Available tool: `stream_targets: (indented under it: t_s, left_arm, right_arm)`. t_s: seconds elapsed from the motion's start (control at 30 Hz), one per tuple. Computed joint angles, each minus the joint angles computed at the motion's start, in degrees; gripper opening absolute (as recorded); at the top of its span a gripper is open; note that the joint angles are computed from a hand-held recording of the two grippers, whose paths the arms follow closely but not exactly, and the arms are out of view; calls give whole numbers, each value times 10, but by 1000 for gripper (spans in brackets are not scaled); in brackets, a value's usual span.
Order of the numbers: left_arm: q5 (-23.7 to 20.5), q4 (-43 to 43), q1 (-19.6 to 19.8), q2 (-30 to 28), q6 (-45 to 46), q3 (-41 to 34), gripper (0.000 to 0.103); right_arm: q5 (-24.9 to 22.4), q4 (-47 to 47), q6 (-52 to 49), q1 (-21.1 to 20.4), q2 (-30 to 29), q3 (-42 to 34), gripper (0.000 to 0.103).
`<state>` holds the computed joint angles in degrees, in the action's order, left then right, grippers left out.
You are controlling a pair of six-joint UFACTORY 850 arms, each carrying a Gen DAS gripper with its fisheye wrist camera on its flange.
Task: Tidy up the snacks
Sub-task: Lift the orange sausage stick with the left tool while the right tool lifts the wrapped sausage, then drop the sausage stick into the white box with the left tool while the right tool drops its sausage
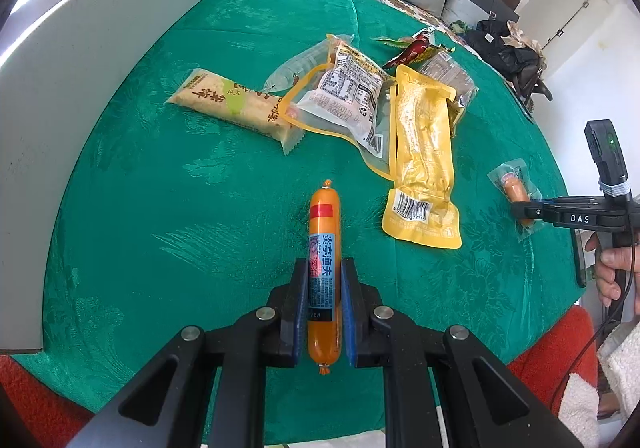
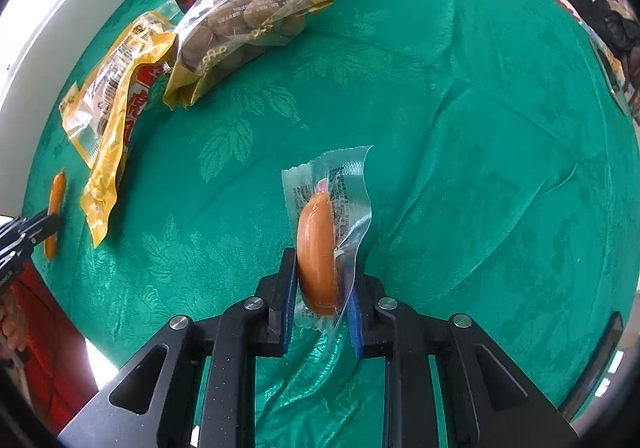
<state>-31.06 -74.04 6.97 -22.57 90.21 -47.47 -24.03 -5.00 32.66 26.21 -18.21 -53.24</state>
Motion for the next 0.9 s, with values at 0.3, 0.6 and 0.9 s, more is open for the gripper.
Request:
stream_targets:
  t_s: [0.3,0.6,0.9]
  left_arm:
    - [-118,17,42,24,-72,-16,14]
    - [-122,68,157,60,-182,-140,14]
    - [88,185,199,15,-258,-195,63]
  right_arm:
    - [58,107,-29,7,44,26,22]
    - [29,293,-267,99,-74,-289,22]
    - [-13,255,-238,150,-245,-588,66]
